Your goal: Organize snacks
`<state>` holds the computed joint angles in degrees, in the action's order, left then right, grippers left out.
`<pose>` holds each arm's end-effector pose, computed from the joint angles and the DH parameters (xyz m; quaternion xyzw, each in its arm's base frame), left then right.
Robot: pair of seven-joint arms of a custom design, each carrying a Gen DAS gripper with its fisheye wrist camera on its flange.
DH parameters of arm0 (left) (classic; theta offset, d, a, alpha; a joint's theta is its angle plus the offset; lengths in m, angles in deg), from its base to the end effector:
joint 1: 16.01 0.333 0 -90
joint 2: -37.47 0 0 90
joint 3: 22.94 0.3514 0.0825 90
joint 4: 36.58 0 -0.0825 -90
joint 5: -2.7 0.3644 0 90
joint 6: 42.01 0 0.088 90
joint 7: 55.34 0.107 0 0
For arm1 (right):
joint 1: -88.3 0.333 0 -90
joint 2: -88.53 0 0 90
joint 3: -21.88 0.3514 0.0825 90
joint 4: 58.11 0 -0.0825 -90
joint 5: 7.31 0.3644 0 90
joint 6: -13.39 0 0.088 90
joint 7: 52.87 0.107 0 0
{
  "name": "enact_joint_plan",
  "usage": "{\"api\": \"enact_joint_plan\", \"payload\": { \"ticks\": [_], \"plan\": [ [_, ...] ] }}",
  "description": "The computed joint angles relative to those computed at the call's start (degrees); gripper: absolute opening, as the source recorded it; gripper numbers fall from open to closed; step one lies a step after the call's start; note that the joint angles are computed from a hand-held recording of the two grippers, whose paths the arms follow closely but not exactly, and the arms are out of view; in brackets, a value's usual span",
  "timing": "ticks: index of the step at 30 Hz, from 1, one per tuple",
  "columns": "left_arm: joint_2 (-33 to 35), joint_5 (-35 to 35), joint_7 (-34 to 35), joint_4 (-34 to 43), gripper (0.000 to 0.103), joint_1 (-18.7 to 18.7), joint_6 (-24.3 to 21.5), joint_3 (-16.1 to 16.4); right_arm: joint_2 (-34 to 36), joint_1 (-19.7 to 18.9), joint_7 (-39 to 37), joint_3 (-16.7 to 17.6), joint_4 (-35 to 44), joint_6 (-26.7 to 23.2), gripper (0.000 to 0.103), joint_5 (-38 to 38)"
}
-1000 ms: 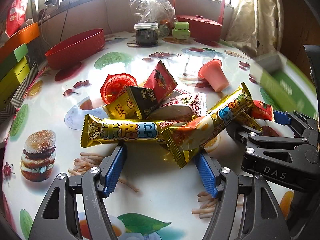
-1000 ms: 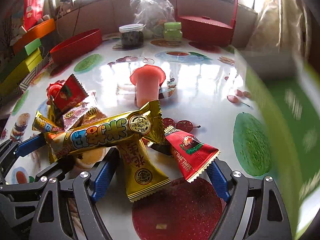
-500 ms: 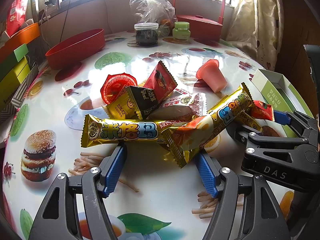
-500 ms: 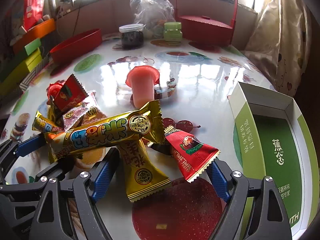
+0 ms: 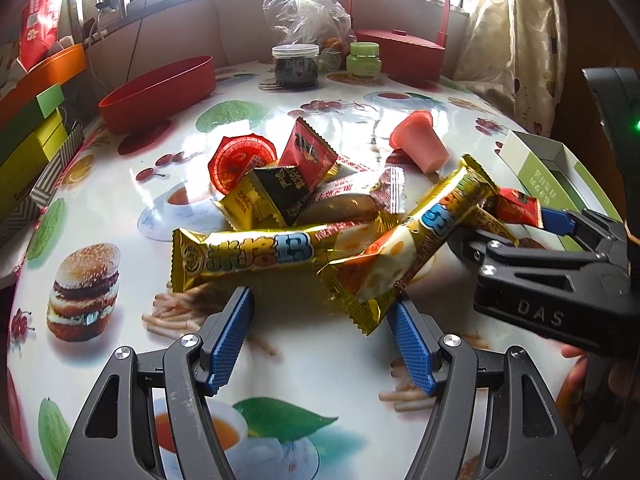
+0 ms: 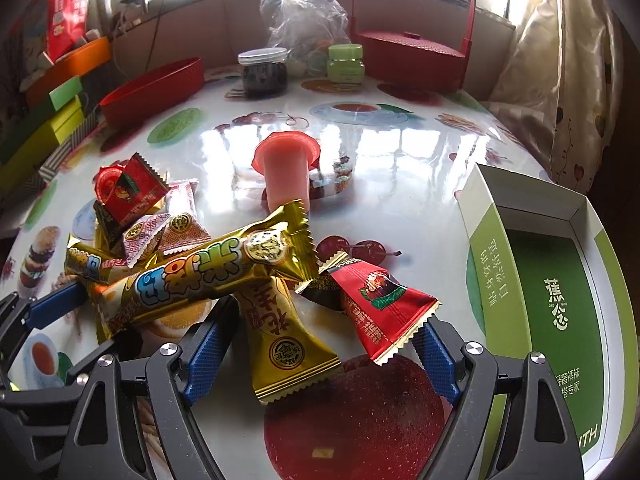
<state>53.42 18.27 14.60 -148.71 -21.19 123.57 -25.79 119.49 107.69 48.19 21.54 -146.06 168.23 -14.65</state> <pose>0.6391 -0.1031 0.4558 -0.6603 0.6763 -0.2389 0.2226 0.7018 0.2480 0.4527 -0.7475 0.5869 -0.1927 0.2442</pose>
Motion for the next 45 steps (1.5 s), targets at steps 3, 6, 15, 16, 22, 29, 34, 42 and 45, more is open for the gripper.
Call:
{"api": "enact_joint_plan", "payload": {
  "ticks": [3,6,15,16,22,29,34,42,45],
  "plan": [
    [-0.4,-0.1,0.1,-0.6,0.069,0.1,0.1,-0.1,0.0,0.0,0.0,0.1,0.0,0.0,0.085,0.1],
    [-0.9,0.0,-0.1,-1.2,0.069,0.0,0.0,-0.1,-0.3,-0.9,-2.0,1.1,-0.4,-0.3,0.085,1.0],
    [-1.6,1.7,-2.2,-2.4,0.069,-0.9,0.5,0.4,-7.2,1.5,5.0,-2.0,-10.7,2.0,0.084,-3.5],
    [-1.6,1.7,-2.1,-2.4,0.069,-0.8,0.5,0.2,-7.9,1.3,5.3,-1.8,-11.6,2.2,0.084,-3.8],
    [-2.1,2.0,-2.6,-3.1,0.069,-0.8,0.7,0.1,-10.7,1.5,8.9,-2.2,-15.8,3.5,0.084,-6.3],
    [-2.9,2.7,-3.3,-4.5,0.069,-0.9,1.7,0.2,-13.0,1.8,13.2,-2.6,-19.8,6.2,0.084,-9.8],
    [-3.1,3.7,-4.3,-5.1,0.069,-1.2,2.5,0.6,-14.4,1.8,15.7,-2.9,-22.2,7.8,0.084,-11.8],
    [-3.2,4.9,-5.5,-5.3,0.069,-1.4,3.0,0.8,-14.7,2.4,20.1,-3.8,-23.2,9.7,0.085,-15.6],
    [-3.1,4.8,-5.5,-5.2,0.069,-1.3,2.9,0.7,-14.7,2.3,20.9,-3.8,-23.4,10.1,0.085,-16.3]
  ]
}}
